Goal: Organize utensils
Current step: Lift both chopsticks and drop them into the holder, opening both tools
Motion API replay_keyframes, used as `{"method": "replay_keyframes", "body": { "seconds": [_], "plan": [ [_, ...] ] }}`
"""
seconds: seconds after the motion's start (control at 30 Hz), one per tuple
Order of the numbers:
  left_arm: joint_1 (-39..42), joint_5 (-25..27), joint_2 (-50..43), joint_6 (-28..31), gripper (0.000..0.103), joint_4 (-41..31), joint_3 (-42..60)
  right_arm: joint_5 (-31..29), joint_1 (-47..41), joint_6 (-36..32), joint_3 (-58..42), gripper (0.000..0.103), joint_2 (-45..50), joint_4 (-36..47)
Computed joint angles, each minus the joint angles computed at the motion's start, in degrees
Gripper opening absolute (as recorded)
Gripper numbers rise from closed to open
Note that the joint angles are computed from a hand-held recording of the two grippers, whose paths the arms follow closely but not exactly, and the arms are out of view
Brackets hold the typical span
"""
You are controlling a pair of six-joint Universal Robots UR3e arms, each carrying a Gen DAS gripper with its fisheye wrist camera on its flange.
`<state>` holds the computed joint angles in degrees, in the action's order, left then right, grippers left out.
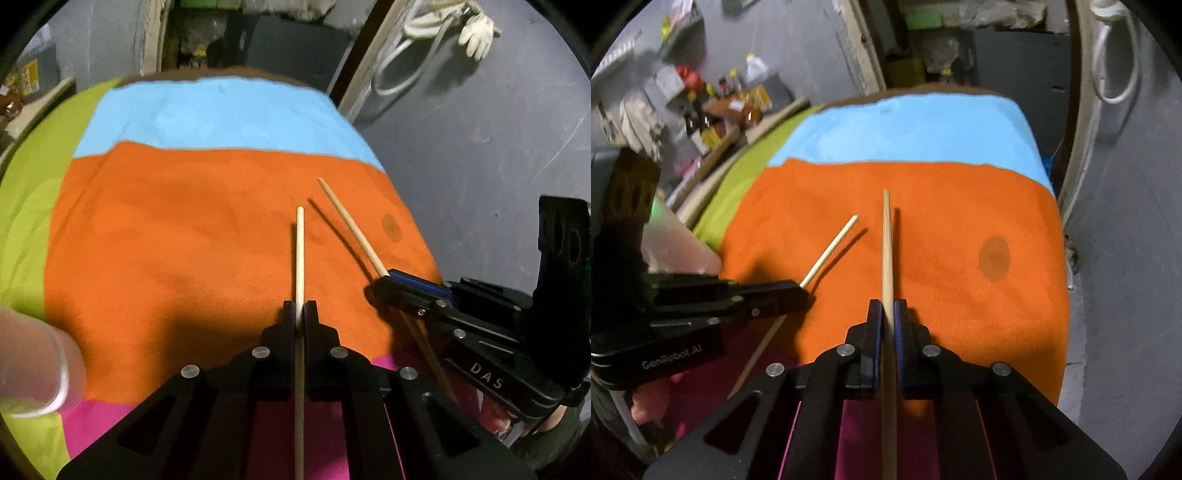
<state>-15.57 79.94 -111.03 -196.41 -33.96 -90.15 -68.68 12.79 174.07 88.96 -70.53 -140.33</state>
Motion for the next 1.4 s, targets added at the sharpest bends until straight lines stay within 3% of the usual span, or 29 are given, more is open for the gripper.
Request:
{"method": "replay_keyframes", "body": {
  "seconds": [0.2, 0.5, 0.87, 1.0, 1.23, 1.4],
  "plan": [
    [-2.9, 6.7, 5.3, -1.4, 0.002, 19.5, -11.9, -0.7, 0.7, 5.8, 12.3, 0.005, -5.9, -19.3],
    [-11.6, 25.6, 8.0, -0.1, 0.002, 43.9, -19.7, -9.4, 6.9, 13.8, 20.6, 0.005, -7.9, -47.7],
    [-16.4, 39.8, 10.8, 4.6, 0.002, 56.9, -20.0, -24.7, 17.9, 17.1, 11.8, 0.005, -0.5, -67.9],
    [-12.8, 39.0, 17.6, 5.5, 0.002, 57.3, -24.2, -29.7, 22.3, 16.2, 5.0, 0.005, 3.3, -69.7],
    [0.3, 31.0, 33.3, 4.5, 0.002, 55.1, -33.4, -30.4, 26.8, 18.3, -9.5, 0.005, 10.5, -67.1],
    [17.4, 17.8, 47.5, 3.7, 0.002, 47.9, -40.3, -27.8, 28.6, 20.4, -19.8, 0.005, 15.0, -64.5]
  ]
}}
